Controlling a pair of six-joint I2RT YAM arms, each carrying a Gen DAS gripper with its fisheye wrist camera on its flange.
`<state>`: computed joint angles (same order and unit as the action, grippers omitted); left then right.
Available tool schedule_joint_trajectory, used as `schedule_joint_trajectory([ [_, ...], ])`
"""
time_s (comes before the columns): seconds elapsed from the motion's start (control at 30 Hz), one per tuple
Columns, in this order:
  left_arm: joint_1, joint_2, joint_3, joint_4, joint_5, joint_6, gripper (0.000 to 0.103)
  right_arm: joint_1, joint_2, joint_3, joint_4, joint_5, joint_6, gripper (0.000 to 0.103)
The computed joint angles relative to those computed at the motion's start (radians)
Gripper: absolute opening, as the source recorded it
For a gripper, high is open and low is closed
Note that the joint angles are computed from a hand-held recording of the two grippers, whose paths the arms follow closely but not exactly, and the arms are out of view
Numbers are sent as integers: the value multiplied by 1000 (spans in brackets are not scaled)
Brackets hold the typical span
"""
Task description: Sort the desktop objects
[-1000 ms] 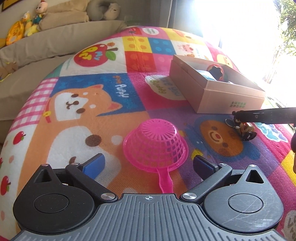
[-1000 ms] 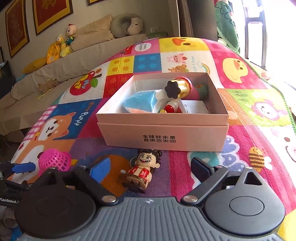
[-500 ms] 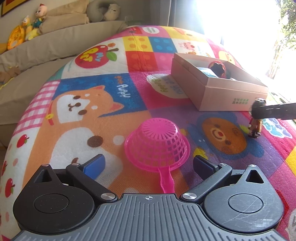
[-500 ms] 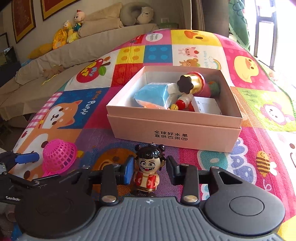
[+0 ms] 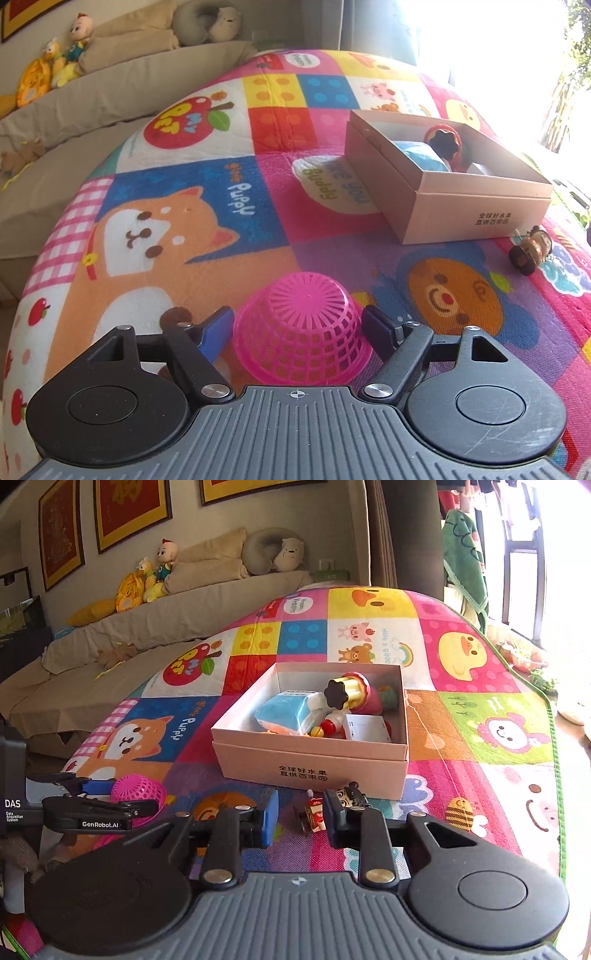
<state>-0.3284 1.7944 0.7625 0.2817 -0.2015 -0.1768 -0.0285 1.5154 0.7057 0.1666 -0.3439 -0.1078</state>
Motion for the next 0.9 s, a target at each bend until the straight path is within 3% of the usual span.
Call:
schedule_joint_trajectory([
  [0.1, -10, -8, -16, 8, -12, 2, 81, -15, 21, -14, 13, -4, 2, 52],
  [0.23, -8, -22, -52, 41, 0, 0, 85, -14, 81, -3, 28, 0, 20, 62],
  [0.3, 1, -24, -68, 58, 10, -10, 91, -6, 122, 12, 49, 24, 35, 82],
  [0.4, 16, -34, -92, 82, 41, -17, 95, 11, 182, 33, 98, 72, -6, 98],
  [0.53, 20, -35, -103, 103, 59, -14, 97, 27, 295, 119, 103, 120, -101, 99],
  [0.67, 28, -43, -121, 127, 87, -10, 98, 18, 382, 225, 41, 83, -94, 99],
  [0.73, 21, -49, -133, 147, 86, 2, 98, 21, 405, 259, 12, 77, -75, 87],
  [0.77, 13, -52, -140, 158, 78, 12, 98, 27, 414, 275, -7, 89, -68, 74],
  [0.8, 6, -53, -144, 165, 72, 22, 98, 35, 411, 269, 3, 111, -65, 67],
  [0.9, -25, -46, -131, 149, 20, 47, 98, 34, 385, 252, -13, 99, -61, 66],
])
